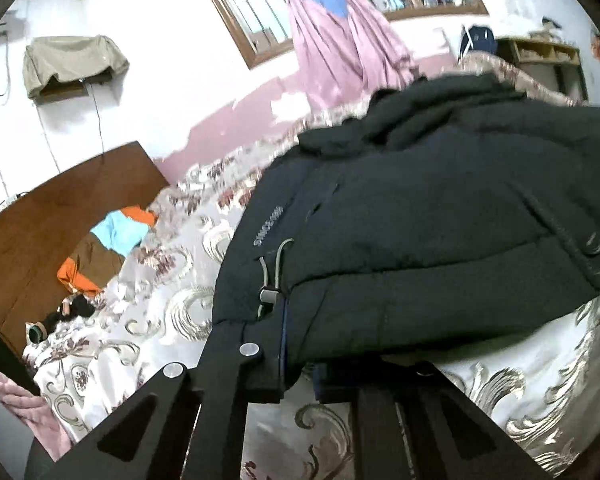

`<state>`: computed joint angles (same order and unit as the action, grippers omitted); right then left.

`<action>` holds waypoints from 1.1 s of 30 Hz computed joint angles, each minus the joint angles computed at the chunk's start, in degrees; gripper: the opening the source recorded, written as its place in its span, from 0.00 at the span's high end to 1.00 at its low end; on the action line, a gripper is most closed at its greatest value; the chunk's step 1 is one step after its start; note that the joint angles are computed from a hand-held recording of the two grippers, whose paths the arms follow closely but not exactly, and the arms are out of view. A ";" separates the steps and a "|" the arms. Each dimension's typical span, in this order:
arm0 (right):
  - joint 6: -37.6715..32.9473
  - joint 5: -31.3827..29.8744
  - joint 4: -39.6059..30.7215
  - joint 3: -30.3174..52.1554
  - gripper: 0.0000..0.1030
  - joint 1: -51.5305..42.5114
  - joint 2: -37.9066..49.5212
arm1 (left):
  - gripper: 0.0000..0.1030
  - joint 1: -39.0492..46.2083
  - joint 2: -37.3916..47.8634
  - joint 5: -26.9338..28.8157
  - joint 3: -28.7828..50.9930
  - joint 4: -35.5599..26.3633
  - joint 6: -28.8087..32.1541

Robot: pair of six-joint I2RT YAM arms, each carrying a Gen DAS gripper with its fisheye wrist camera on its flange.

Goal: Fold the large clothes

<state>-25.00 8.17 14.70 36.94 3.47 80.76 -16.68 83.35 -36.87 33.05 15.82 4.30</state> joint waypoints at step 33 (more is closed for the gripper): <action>12.99 -31.11 -26.78 2.70 0.93 -21.80 -44.43 | 0.94 -11.66 -41.05 -4.95 14.10 -41.90 0.72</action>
